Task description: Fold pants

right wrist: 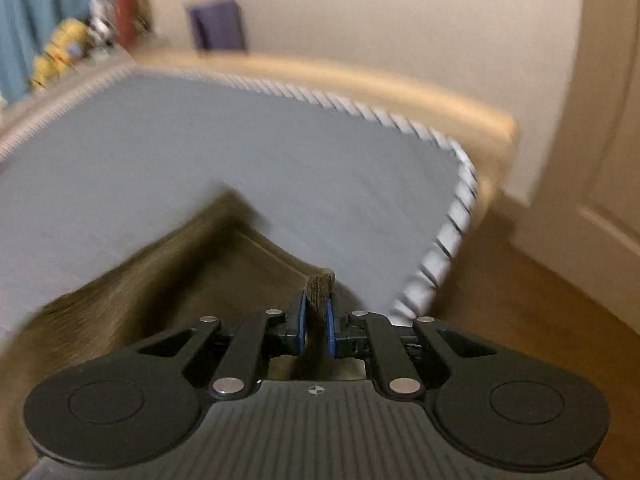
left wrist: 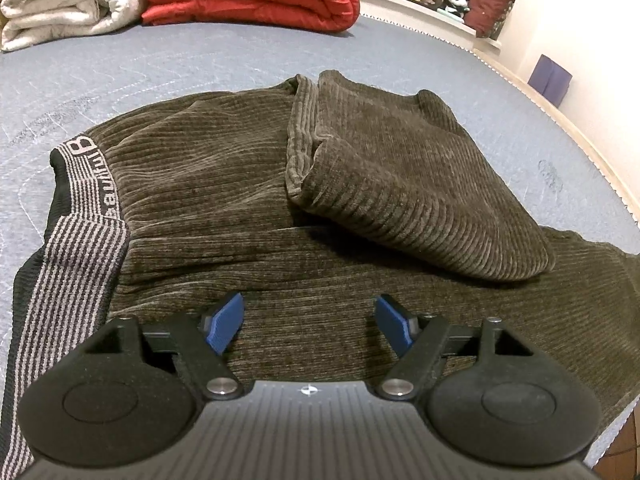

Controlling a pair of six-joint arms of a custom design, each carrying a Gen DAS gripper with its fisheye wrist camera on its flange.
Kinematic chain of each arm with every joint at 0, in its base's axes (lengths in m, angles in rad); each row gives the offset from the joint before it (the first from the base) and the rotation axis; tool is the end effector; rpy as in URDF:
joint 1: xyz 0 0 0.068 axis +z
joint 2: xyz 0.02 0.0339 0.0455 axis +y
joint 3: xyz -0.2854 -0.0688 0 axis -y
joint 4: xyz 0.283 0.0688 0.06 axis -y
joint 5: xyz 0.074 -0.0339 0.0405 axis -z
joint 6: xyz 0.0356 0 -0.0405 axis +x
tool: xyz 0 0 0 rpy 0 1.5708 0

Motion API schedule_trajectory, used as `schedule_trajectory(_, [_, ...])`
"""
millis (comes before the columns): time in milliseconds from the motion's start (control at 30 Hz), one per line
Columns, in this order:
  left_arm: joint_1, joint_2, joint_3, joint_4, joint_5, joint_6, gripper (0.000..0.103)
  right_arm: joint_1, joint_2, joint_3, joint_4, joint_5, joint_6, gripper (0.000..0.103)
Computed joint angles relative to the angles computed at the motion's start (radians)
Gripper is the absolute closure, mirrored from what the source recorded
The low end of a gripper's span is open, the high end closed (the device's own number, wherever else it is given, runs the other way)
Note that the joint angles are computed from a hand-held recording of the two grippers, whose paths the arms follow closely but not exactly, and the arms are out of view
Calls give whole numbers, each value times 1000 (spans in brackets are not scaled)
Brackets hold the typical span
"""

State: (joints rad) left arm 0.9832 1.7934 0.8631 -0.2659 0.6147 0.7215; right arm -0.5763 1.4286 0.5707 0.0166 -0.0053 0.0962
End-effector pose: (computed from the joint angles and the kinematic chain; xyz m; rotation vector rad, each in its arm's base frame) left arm 0.2044 0.2699 0.1049 -0.1726 2.4351 -0.1614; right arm 0.2375 -0.1541 0.1395 0.7972 2.2884 -0.2138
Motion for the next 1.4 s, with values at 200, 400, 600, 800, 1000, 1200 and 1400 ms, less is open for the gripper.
schedule_trajectory(200, [-12,-1,-13,21,-10,-5,21,-78,-18,-14,33,38,79,87])
schedule_trajectory(400, [-21,-16,-46,64,-20,11,18,3,-31,-48,243,-154,86,64])
schedule_trajectory(600, [-26,-18,-63,96,-23,27,17,149,195,117,292,-204,70,63])
schedule_trajectory(800, [-33,-8,-55,97,-23,21,16,261,417,373,65,-132,143,41])
schedule_trajectory(1000, [-44,-8,-59,113,-32,25,15,391,544,504,23,136,156,44])
schedule_trajectory(1200, [-39,-1,-42,96,-19,19,15,459,556,454,163,383,138,98])
schedule_trajectory(1400, [-21,-27,-62,145,27,-7,15,440,489,423,265,386,159,99])
